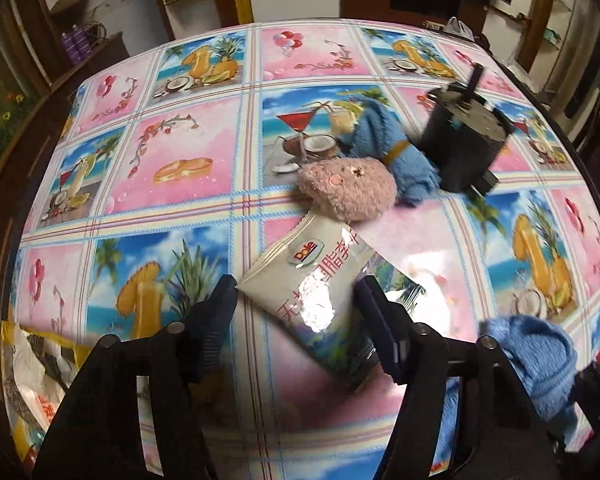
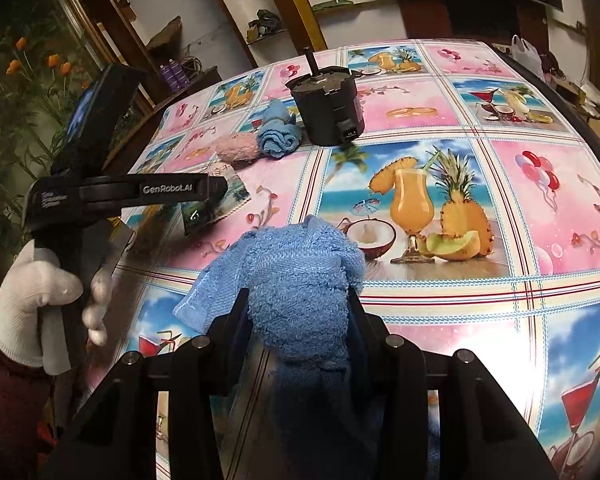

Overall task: Organize soft objects
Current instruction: 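Lift Dole packet and carry toward box with left tool while right tool holds towel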

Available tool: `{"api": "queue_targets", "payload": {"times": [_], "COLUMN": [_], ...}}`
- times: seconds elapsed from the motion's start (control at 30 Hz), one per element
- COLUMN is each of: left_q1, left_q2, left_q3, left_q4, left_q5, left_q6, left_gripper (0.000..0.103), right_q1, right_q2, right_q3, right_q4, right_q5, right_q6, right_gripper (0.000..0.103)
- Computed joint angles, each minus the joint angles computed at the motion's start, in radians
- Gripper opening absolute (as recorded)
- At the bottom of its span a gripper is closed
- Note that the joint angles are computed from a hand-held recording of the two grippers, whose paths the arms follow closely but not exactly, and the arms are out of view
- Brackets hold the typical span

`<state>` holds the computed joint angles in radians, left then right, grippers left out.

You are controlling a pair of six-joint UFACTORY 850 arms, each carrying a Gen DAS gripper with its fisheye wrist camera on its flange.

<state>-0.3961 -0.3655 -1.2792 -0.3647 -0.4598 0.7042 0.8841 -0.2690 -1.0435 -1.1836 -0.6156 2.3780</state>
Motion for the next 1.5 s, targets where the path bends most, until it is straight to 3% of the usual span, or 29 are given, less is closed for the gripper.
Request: {"api": "queue_targets", "payload": {"times": [0.07,0.2,0.23,0.33,0.4,0.47,0.57,0.6,0.8,0.83,0.93,1.03,1.1,1.23,1.33,1.43,1.5], "left_q1": [0.002,0.032,0.036,0.059,0.101,0.126,0.119,0.108,-0.021,-0.040,-0.058,-0.059,-0.036,0.036,0.126,0.213,0.253], "left_q2": [0.041,0.110,0.127,0.168,0.170,0.163,0.124,0.104,0.008,-0.011,-0.026,0.013,0.046,0.096,0.154,0.216,0.275], "left_q3": [0.049,0.124,0.147,0.194,0.179,0.158,0.105,0.084,-0.012,-0.029,-0.037,0.007,0.044,0.088,0.135,0.190,0.250], "left_q4": [-0.029,-0.104,-0.087,-0.114,-0.236,-0.322,-0.355,-0.353,-0.153,-0.098,-0.032,0.063,0.105,0.109,-0.036,-0.168,-0.239], "left_q5": [-0.004,-0.115,-0.136,-0.173,-0.244,-0.268,-0.260,-0.251,-0.108,-0.096,-0.085,-0.091,-0.123,-0.301,-0.382,-0.403,-0.373], "left_q6": [0.068,0.207,0.218,0.269,0.331,0.344,0.294,0.263,0.052,0.001,-0.032,0.009,0.027,0.089,0.223,0.315,0.406], "left_gripper": [0.049,0.036,0.026,0.026,0.026,0.029,0.043,0.043,0.043,0.043,0.059,0.060,0.060,0.059,0.059,0.059,0.059], "right_q1": [0.003,0.012,0.014,0.017,0.016,0.015,0.015,0.016,0.019,0.017,0.016,0.015,0.016,0.019,0.021,0.022,0.023], "right_q2": [-0.005,-0.015,-0.018,-0.025,-0.023,-0.018,-0.018,-0.020,-0.031,-0.029,-0.025,-0.025,-0.026,-0.033,-0.036,-0.038,-0.039], "right_q3": [-0.007,-0.019,-0.023,-0.032,-0.030,-0.023,-0.024,-0.028,-0.045,-0.041,-0.035,-0.035,-0.037,-0.047,-0.052,-0.054,-0.056], "right_q4": [0.011,0.027,0.033,0.051,0.049,0.039,0.041,0.052,0.087,0.079,0.065,0.065,0.070,0.088,0.094,0.095,0.095], "right_q5": [-0.011,-0.035,-0.041,-0.056,-0.056,-0.049,-0.050,-0.054,-0.069,-0.065,-0.059,-0.058,-0.059,-0.072,-0.081,-0.088,-0.092], "right_q6": [-0.020,-0.054,-0.064,-0.090,-0.084,-0.066,-0.069,-0.085,-0.139,-0.130,-0.114,-0.119,-0.124,-0.149,-0.160,-0.163,-0.164], "right_gripper": [0.044,0.044,0.044,0.044,0.044,0.044,0.044,0.044,0.043,0.043,0.043,0.043,0.043,0.043,0.043,0.043,0.043]}}
